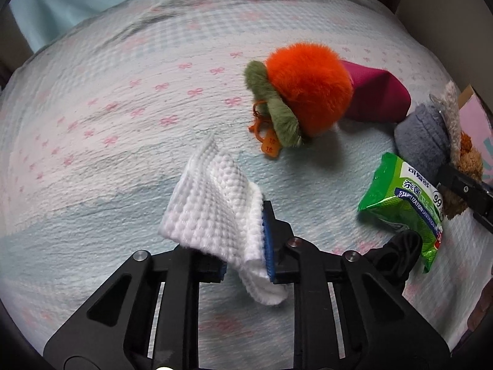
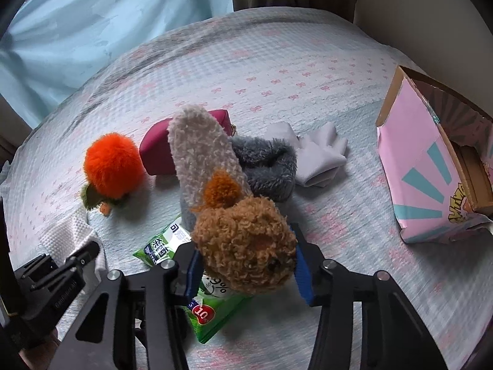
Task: Organize soft objects
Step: 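Carry the towel and plush toy with both grippers over the open box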
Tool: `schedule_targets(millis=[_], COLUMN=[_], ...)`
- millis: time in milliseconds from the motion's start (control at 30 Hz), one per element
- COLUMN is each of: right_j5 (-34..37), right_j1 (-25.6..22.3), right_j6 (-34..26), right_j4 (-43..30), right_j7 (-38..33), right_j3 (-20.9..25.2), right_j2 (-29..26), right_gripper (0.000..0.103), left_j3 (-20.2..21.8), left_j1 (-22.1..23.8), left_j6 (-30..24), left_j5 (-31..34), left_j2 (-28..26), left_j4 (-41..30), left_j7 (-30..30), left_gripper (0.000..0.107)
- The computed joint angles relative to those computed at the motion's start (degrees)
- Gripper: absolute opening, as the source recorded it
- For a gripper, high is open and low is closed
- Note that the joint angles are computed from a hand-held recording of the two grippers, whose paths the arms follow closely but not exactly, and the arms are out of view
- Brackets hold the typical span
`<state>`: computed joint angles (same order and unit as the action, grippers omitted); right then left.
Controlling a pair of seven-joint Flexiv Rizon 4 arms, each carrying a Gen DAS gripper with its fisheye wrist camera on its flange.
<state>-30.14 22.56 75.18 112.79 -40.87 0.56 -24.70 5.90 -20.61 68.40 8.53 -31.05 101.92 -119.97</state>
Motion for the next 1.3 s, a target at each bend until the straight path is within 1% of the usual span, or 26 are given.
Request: schedule_targets(millis=[100, 200, 367, 467, 633, 767, 833, 967, 1067, 1167, 1200, 1267, 1300], right_j5=[-1.5, -2.3, -3.4, -3.4, -1.0, 3.7, 5.9, 10.4, 14.7, 19.9, 21.6, 26.2, 27.9], right_j1=[0.8, 0.7, 0.0, -1.0, -3.2, -4.9, -5.9, -7.9, -9.6, -11.6, -12.1, -13.5, -14.2], right_j6=[0.4, 0.6, -0.3, -1.7, -5.0, -8.3, -9.5, -11.2, -11.9, -13.4, -13.9, -16.1, -17.1], right_j4=[1.1, 2.0, 3.0, 3.1, 2.4, 0.9, 0.4, -0.8, -1.6, -2.9, -3.5, -5.4, -6.2], right_j7=[1.3, 2.2, 2.8, 2.5, 0.5, -2.8, -4.4, -8.8, -13.8, -21.9, -24.4, -31.8, -34.8], right_j3=[-1.1, -1.2, -0.3, 1.0, 4.2, 6.8, 7.4, 7.8, 7.4, 6.3, 5.9, 4.7, 4.3], right_j2=[1.0, 2.2, 5.4, 7.9, 13.1, 17.3, 19.3, 22.5, 24.3, 25.4, 25.6, 25.6, 25.5], right_gripper=[0.043, 0.043, 0.043, 0.043, 0.043, 0.043, 0.043, 0.043, 0.043, 0.043, 0.043, 0.043, 0.043], left_j3=[1.0, 1.1, 1.8, 1.0, -0.5, -3.4, -4.8, -6.9, -7.9, -8.1, -8.0, -7.6, -7.4], left_j1=[-1.1, -1.1, -1.8, -1.1, -0.7, 0.1, -0.3, -1.8, -4.2, -7.5, -8.9, -11.2, -12.5], left_j6=[0.5, -0.1, -2.1, -3.6, -8.1, -12.1, -14.7, -19.0, -22.9, -26.8, -28.8, -31.6, -33.4], left_j5=[1.2, 1.8, 4.3, 5.5, 8.9, 9.9, 11.3, 13.5, 15.2, 16.7, 17.1, 17.1, 17.0], left_j2=[1.3, 2.8, 6.7, 9.3, 14.3, 17.4, 18.0, 16.6, 14.2, 10.3, 8.5, 4.8, 2.3], left_j4=[0.6, 0.6, 0.5, 0.2, -2.1, -5.1, -8.3, -15.6, -22.5, -30.4, -34.0, -40.0, -44.0], left_j7=[-1.4, -2.1, -4.7, -5.6, -8.1, -8.6, -8.4, -8.8, -10.1, -12.1, -13.1, -14.4, -15.2], left_gripper=[0.014, 0.014, 0.014, 0.014, 0.014, 0.014, 0.014, 0.014, 0.014, 0.014, 0.014, 0.014, 0.014])
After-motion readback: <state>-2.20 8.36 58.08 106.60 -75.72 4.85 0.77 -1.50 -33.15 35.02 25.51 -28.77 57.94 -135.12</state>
